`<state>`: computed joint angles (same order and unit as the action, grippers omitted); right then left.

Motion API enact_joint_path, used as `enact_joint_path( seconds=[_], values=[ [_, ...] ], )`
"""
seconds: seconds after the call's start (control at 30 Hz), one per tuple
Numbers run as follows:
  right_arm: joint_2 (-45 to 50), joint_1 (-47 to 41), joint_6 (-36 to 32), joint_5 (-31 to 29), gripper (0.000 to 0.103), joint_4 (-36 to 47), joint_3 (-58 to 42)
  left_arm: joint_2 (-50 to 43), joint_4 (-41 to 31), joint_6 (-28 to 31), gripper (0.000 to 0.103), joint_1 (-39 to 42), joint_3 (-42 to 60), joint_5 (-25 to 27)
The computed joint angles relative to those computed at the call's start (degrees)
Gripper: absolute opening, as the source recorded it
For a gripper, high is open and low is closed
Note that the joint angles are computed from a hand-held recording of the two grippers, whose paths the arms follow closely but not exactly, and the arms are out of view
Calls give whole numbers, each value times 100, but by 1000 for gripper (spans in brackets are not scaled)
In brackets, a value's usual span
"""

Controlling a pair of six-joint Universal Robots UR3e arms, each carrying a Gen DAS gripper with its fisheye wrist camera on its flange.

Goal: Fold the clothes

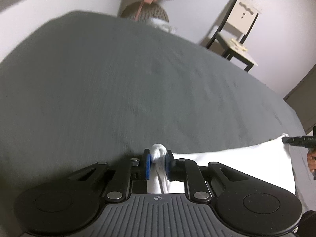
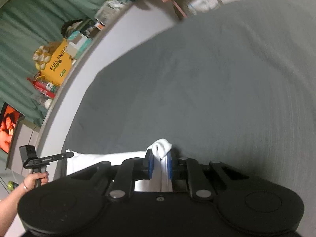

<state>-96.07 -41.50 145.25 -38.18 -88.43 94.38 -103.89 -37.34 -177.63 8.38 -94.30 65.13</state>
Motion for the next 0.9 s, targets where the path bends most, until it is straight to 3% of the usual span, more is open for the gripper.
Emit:
enact_joint_path(
  seconds=[0.17,0.27,0.33,0.43,0.5,0.57,0.67,0.8,0.9],
  values=[
    [305,544,1500,-49,14,-1706,-407,-202,377,-499,14,-33,558,330],
    [606,923,2179,-412,14,-2725,-598,-484,495,-751,14,-115,1053,605],
    [511,905,2143,-343,15,-2872,-392,-541,498,-688,14,-149,1108,632],
    [224,723,1863,-59,15,-2875,3,-210,821,-388,14,17,603,276],
    [-317,155,772,457,15,-1953,261,216,974,-110,14,234,138,-80],
    [-859,-404,-528,813,15,-466,229,785,1019,194,14,539,-390,-526],
    [-1524,-1358,-2893,1001,15,2632,-273,1764,823,702,14,988,-1173,-1132],
    [-1957,-2736,-5940,351,15,6137,-1127,3535,-302,1863,14,1642,-2155,-1801],
    [-2272,-3847,-7456,-527,15,7568,-1387,4926,-1928,3039,14,2247,-2530,-2229]
  ],
)
